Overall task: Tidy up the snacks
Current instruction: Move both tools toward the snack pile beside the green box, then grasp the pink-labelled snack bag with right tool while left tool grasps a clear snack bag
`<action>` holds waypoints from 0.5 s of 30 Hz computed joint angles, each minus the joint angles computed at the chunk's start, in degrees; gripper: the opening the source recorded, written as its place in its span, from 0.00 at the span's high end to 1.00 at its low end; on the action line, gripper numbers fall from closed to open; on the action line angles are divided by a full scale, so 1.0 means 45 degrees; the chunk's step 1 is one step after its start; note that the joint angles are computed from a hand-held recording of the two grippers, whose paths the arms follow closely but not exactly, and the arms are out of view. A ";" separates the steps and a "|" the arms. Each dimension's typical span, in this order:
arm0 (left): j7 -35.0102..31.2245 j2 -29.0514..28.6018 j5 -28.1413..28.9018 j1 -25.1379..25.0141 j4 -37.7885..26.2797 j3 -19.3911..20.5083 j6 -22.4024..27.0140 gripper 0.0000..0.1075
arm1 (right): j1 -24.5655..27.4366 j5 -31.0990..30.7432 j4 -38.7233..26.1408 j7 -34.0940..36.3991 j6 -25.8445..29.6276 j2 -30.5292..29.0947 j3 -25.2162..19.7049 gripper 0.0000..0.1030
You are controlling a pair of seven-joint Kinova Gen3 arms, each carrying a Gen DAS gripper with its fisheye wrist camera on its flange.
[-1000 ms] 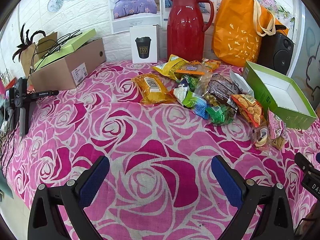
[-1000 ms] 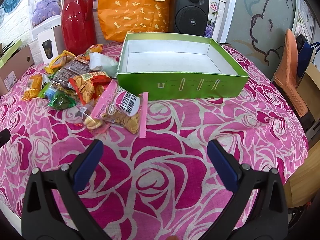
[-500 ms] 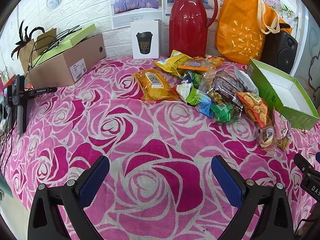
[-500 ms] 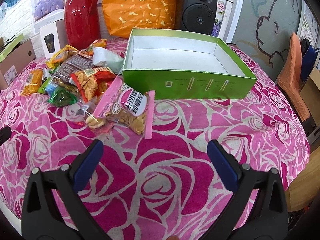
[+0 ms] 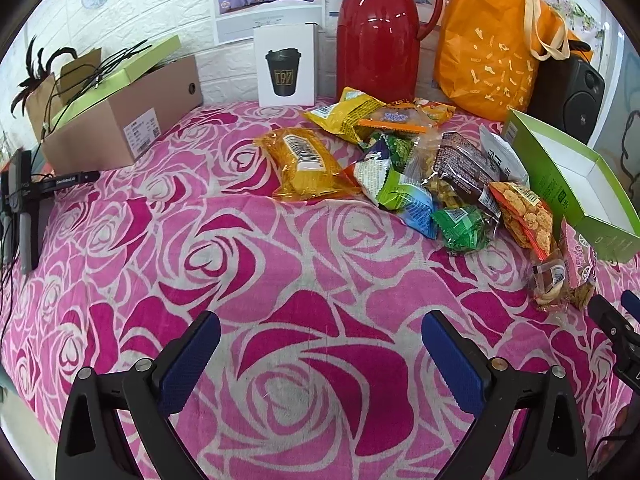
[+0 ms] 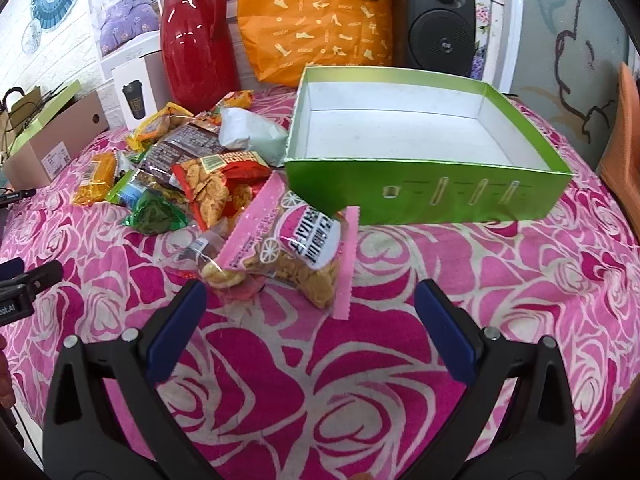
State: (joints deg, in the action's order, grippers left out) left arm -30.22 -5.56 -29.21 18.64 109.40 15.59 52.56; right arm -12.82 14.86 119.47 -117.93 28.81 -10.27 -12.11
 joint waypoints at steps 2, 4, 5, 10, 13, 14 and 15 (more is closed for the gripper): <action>-0.0450 0.0301 0.0398 0.0261 -0.0342 -0.0354 0.0060 0.05 | -0.0137 -0.0246 -0.0240 0.0439 0.0123 0.0320 0.0227 0.00; -0.1261 0.0369 0.1157 0.0055 -0.0356 -0.0529 -0.0708 0.05 | -0.0176 -0.0281 -0.0580 0.0507 0.0332 0.0680 0.0296 0.00; -0.1699 0.0404 0.1420 0.0168 -0.0388 -0.0743 -0.1004 0.05 | -0.0174 -0.0372 -0.0679 0.0563 0.0343 0.0788 0.0351 0.00; -0.2588 0.0682 0.1219 0.0053 -0.1108 -0.0499 -0.1460 0.05 | -0.0371 -0.1123 -0.1268 0.1699 0.0237 0.1460 0.0772 0.00; -0.3745 0.0784 0.1974 -0.0036 -0.1585 -0.0564 -0.1833 0.05 | -0.0587 -0.2135 -0.1079 0.3003 -0.0075 0.1305 0.1532 0.00; -0.4263 0.0992 0.2247 0.0098 -0.1928 -0.0647 -0.1658 0.06 | -0.1013 -0.2477 -0.0969 0.3521 -0.0193 0.1225 0.2122 0.00; -0.4781 0.1141 0.2583 0.0232 -0.2148 -0.0720 -0.1679 0.11 | -0.1467 -0.2754 -0.0875 0.4038 -0.0256 0.1137 0.2712 0.00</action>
